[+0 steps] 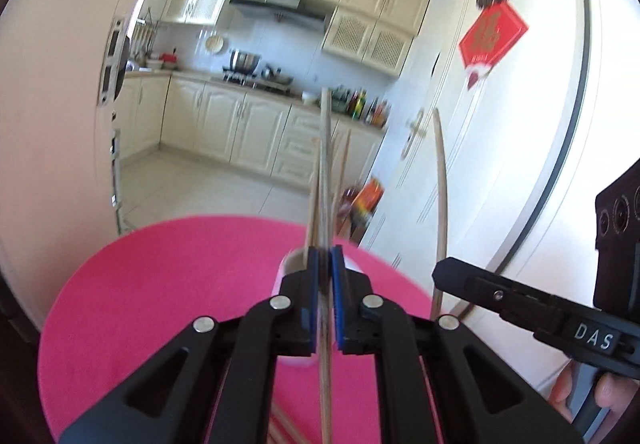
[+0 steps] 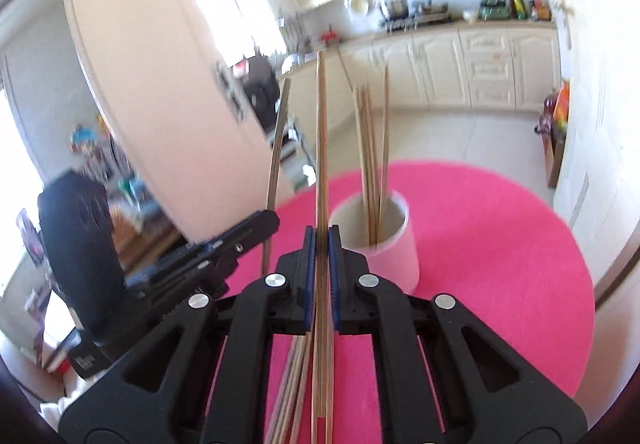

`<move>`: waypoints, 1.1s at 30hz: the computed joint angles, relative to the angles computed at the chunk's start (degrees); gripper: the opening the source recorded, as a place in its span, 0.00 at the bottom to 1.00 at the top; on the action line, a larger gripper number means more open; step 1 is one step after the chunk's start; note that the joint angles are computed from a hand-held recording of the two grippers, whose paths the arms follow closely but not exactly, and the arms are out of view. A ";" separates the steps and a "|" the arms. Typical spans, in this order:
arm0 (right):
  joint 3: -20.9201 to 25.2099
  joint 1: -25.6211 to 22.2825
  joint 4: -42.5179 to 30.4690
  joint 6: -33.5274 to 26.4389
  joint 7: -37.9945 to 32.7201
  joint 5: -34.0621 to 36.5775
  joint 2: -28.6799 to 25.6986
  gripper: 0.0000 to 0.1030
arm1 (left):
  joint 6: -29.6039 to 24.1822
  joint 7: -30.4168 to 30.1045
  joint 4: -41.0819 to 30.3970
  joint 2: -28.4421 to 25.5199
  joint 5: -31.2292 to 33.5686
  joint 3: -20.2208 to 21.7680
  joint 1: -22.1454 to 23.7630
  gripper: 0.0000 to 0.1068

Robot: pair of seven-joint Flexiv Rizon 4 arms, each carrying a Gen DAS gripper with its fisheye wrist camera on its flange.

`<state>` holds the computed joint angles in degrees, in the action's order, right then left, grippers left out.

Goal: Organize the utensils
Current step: 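Lift the chopstick with the left tool and lower it into the pink cup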

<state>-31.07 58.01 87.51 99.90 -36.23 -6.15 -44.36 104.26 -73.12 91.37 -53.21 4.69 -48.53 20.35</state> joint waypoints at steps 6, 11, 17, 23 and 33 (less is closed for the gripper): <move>-10.69 4.34 -3.50 5.74 0.56 8.52 -6.05 0.06 | 6.23 -0.50 -8.64 -4.91 4.33 -0.19 -4.78 0.06; -18.53 6.45 -8.01 6.74 0.58 16.72 -12.27 0.06 | 8.19 -2.58 -16.10 -9.30 9.34 -1.85 -6.29 0.06; -30.32 10.09 -11.55 5.90 3.53 25.35 -20.83 0.06 | 9.60 -5.65 -23.72 -12.57 11.97 0.21 -9.43 0.06; -35.61 9.57 -13.45 4.70 8.70 24.43 -25.71 0.06 | 11.93 -7.76 -28.66 -13.41 13.17 6.54 -13.40 0.06; -33.78 9.34 -12.53 4.41 10.77 21.45 -25.60 0.06 | 8.84 -13.33 -28.45 -12.46 16.46 11.45 -13.59 0.06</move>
<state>-64.84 67.35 74.98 104.31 -25.46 15.30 -69.96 113.09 -86.45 62.91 -65.67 21.16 -37.09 6.76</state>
